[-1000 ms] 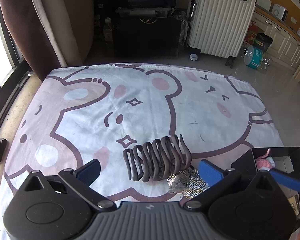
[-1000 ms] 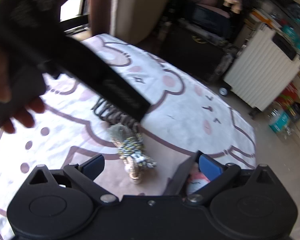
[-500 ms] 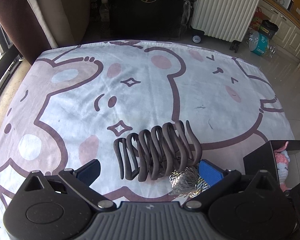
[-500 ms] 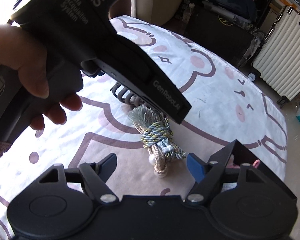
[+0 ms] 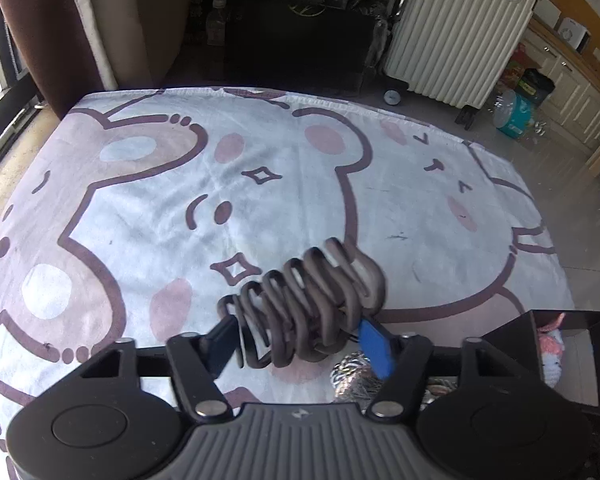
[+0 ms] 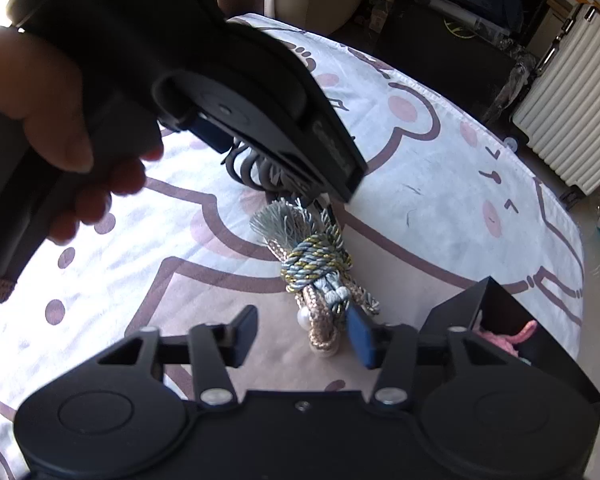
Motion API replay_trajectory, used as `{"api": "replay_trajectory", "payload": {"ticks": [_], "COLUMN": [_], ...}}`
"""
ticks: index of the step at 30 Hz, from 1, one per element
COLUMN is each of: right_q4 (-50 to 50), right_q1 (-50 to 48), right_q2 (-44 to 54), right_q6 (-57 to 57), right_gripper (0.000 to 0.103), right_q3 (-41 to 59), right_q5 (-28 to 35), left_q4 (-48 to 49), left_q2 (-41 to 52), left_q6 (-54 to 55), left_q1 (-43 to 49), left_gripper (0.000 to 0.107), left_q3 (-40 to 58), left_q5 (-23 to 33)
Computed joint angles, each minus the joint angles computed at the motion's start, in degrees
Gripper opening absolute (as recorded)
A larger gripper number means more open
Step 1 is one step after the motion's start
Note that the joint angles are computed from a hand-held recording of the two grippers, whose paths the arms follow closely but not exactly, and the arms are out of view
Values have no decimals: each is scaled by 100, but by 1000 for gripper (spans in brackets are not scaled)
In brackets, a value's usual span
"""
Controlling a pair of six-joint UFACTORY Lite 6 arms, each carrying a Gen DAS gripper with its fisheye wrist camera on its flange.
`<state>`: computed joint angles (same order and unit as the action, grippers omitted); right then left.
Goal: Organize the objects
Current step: 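Lower the left tool onto the black spiral clip while the right tool approaches the rope toy, then close the left tool on the spiral clip while the right tool grips the braided rope toy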
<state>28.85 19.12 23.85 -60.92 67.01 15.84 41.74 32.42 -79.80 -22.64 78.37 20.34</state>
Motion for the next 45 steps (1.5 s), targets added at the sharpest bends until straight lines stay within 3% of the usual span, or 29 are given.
{"api": "replay_trajectory", "payload": {"ticks": [3,4,5,9,24,38,45], "right_q4": [-318,-398,-348,116,605,831,920], "right_q1": [3,-5,-30,-217,-599,-817,-816], "right_q2": [24,57,70,18,-839,-1405,-1238], "right_q6": [347,438,414,54,38,125,198], "right_gripper": [24,20,11,1,1,1,1], "right_q3": [54,121,166,251,-128,-388,-288], "right_q5": [50,92,185,653,1400,1741,1695], "left_q4": [-450,-562,-814,-1037,-1694,-3695,-3065], "left_q2": [-25,-119,-145,-274,-1782,-2243,-2238], "left_q6": [468,643,853,1101,1481,4312,3462], "left_q1": [26,61,65,41,2,-537,-213], "left_gripper": [63,49,49,49,48,48,50], "left_q3": [-9,-150,-140,-255,-1577,-1877,-2072], "left_q5": [3,-190,-164,-25,285,1426,1092]}}
